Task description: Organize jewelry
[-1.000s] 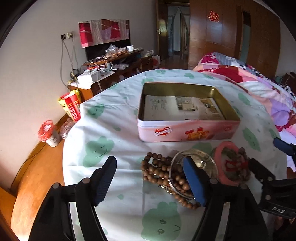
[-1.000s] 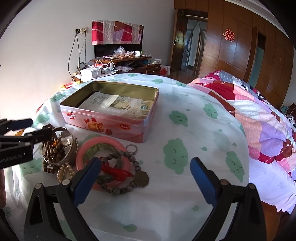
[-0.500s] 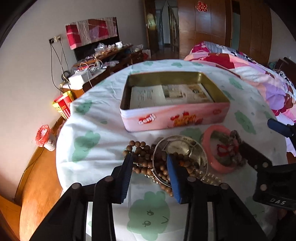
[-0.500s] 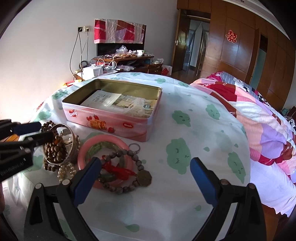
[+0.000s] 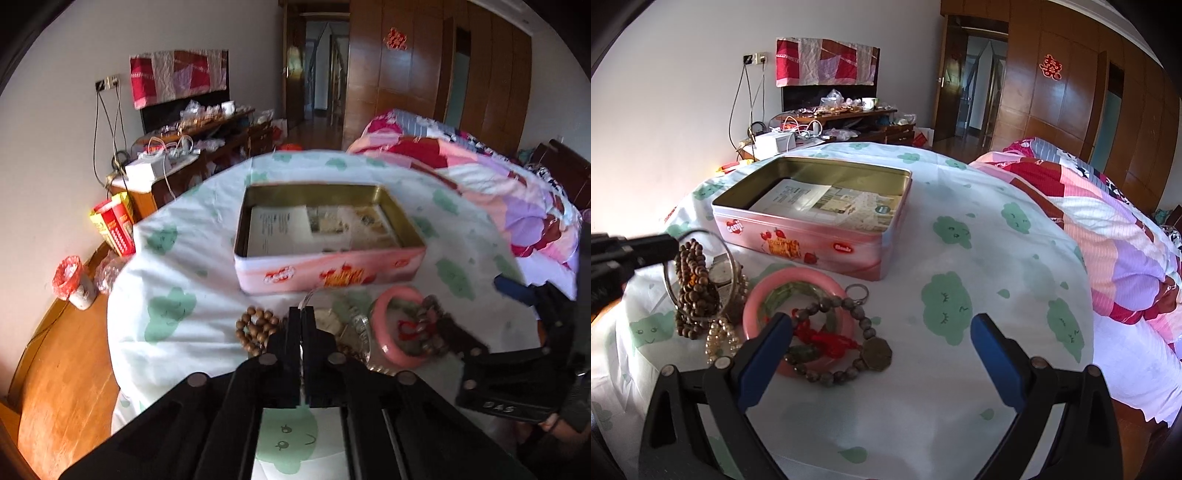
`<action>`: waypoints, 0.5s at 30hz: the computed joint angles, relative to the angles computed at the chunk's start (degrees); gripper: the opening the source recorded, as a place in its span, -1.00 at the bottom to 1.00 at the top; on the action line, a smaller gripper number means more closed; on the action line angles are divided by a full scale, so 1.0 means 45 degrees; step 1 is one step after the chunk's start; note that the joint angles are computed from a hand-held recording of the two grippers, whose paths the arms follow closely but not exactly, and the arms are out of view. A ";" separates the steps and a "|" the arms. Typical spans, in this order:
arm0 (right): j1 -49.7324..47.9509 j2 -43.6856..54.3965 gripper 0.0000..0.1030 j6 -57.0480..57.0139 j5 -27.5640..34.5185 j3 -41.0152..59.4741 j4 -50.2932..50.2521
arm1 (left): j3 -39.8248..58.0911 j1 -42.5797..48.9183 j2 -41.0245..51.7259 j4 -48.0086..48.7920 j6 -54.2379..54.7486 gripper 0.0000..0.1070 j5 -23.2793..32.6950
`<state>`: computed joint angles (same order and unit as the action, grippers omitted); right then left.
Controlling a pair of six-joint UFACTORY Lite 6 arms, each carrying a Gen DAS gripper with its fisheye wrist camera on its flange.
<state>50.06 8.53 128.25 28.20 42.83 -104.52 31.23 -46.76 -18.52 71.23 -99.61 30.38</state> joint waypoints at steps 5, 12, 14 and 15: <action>-0.0148 -0.0008 0.92 0.0107 -0.0073 -0.0042 -0.0174 | 0.0194 -0.0614 -0.0278 0.0099 0.0191 -1.00 0.0999; -0.0341 0.0001 0.88 0.0467 -0.0360 -0.0103 -0.0597 | 0.0274 0.0606 0.0516 -0.0183 0.0109 -0.99 -0.0292; -0.0468 0.0051 0.74 0.0666 -0.0634 -0.0095 -0.0906 | 0.0177 0.1217 0.0717 -0.0321 0.0096 -0.67 -0.1073; -0.0556 0.0039 0.63 0.0759 -0.0816 -0.0126 -0.1068 | 0.0157 0.1339 0.0818 -0.0401 0.0122 -0.47 -0.1207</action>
